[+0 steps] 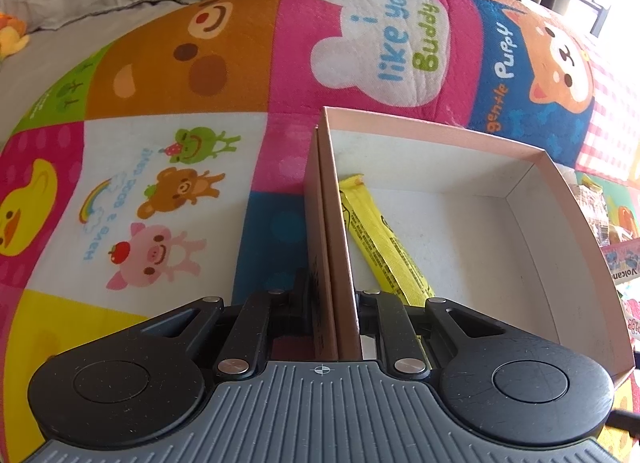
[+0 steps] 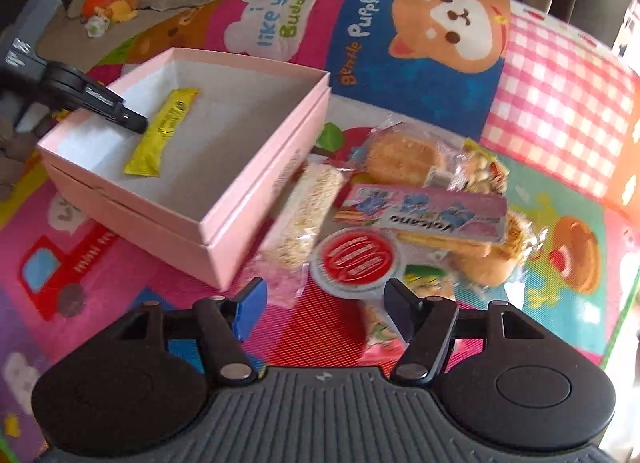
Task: Organize objects
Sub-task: 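Move the right gripper to the red round-lidded packet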
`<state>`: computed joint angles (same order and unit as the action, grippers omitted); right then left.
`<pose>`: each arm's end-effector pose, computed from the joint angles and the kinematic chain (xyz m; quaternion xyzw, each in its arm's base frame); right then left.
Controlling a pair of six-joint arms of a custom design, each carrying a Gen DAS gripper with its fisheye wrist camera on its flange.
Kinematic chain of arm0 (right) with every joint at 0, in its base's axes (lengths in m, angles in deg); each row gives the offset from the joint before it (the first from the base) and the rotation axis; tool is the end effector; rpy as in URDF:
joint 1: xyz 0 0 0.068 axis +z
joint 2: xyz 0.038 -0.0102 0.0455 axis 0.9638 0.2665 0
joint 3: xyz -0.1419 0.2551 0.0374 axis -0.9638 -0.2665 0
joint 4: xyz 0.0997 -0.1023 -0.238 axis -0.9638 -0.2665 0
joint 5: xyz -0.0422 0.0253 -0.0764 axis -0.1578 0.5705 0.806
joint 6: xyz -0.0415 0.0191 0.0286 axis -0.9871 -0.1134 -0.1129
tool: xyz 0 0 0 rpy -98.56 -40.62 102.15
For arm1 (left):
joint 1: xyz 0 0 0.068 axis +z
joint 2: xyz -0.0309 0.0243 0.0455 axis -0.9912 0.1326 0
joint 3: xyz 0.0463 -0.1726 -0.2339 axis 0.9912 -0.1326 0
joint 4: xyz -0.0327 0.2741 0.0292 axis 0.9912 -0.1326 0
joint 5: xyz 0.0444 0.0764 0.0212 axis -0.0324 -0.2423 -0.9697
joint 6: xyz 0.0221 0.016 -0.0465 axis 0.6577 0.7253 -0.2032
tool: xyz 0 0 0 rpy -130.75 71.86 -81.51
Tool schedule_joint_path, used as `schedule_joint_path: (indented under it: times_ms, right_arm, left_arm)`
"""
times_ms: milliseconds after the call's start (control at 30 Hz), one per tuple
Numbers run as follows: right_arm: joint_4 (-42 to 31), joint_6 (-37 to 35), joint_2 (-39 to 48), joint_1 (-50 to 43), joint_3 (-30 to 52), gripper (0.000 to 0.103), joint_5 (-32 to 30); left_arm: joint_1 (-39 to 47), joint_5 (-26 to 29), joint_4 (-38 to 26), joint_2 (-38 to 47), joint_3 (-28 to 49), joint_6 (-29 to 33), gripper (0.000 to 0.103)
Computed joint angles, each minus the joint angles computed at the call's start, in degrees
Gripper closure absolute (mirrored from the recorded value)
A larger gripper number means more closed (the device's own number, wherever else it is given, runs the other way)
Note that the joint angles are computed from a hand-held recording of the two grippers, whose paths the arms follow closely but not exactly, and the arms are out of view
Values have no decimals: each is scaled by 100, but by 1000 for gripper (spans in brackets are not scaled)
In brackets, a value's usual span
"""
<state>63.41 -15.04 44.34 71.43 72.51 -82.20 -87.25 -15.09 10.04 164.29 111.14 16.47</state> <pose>0.1330 -0.0052 0.1014 0.0020 0.9456 0.0126 0.3252 0.3551 -0.0417 0.0963 0.1720 0.9321 -0.1418 0.2854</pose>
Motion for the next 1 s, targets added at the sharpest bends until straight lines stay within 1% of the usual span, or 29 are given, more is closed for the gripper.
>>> schedule_joint_path:
  times_ms: [33, 67, 133, 167, 200, 233, 267, 300, 333, 400, 433, 467, 533, 567, 600, 633, 667, 700, 733, 767, 800, 867, 933, 967, 1000]
  right_arm:
    - [-451, 89, -549, 145, -41, 38, -111]
    - [-968, 242, -1231, 579, -83, 38, 178]
    - [-1446, 543, -1856, 1517, -106, 38, 1245]
    - [-1491, 552, -1930, 1815, -119, 38, 1704]
    - [-1305, 424, -1739, 1961, -135, 38, 2174]
    - [-1071, 292, -1502, 1951, -164, 38, 2402]
    - [-565, -1, -1037, 1653, -196, 38, 2434]
    - [-37, -292, -581, 1232, -227, 38, 2298]
    - [406, -489, -179, 773, -254, 38, 2026]
    - [857, -488, 474, 79, -207, 38, 1460]
    - [790, -368, 572, -116, -154, 38, 1205]
    - [493, -319, 382, -301, -117, 38, 816]
    - [-635, -314, -631, -608, -62, 38, -324]
    - [-1110, -306, -1117, -578, -18, 38, -603]
    - [-1458, -244, -1550, -386, 18, 38, -556]
    - [-1688, -73, -1893, 64, 63, 37, -113]
    - [-1697, 44, -1948, 432, 100, 37, 404]
    - [-1529, 88, -1818, 617, 96, 36, 802]
    - [-1270, 82, -1586, 655, 66, 35, 1058]
    - [-754, 0, -1074, 484, 35, 35, 1205]
    - [-326, 6, -654, 398, -5, 35, 1308]
    - [849, -78, 444, 221, -101, 35, 1468]
    - [1525, -199, 1100, 121, -122, 35, 1354]
    - [1832, -228, 1409, 170, -128, 35, 1370]
    - [2145, -278, 1733, 303, -119, 35, 1523]
  left_arm:
    - [-6, -11, -9, -7, -2, 7, 87]
    - [-13, -21, -4, -11, -7, 16, 87]
    - [1, 12, 25, 0, -19, 41, 86]
    - [17, 46, 27, 11, -14, 48, 86]
    - [34, 79, 26, 20, -10, 50, 86]
    - [47, 107, 24, 28, -6, 45, 86]
    - [55, 123, 26, 33, -5, 36, 86]
    - [52, 124, 29, 33, -8, 24, 86]
    - [43, 116, 21, 36, 3, 8, 86]
    - [35, 108, 5, 36, 14, -1, 86]
    - [37, 111, -1, 32, 14, 5, 86]
    - [38, 111, -9, 31, 18, 16, 86]
    - [30, 99, -22, 41, 38, 25, 86]
    - [29, 97, -25, 42, 41, 22, 86]
    - [29, 98, -20, 41, 37, 21, 86]
    - [32, 108, -4, 42, 31, 28, 86]
    - [42, 126, 21, 45, 19, 33, 86]
    - [52, 147, 36, 51, 14, 31, 86]
    - [65, 170, 52, 53, 3, 29, 85]
    - [69, 179, 59, 56, 0, 28, 85]
    - [67, 175, 63, 56, -3, 25, 85]
    - [62, 153, 63, 54, -7, 40, 85]
    - [60, 139, 61, 53, -8, 59, 85]
    - [60, 140, 56, 49, -10, 64, 85]
    - [63, 143, 54, 50, -8, 64, 86]
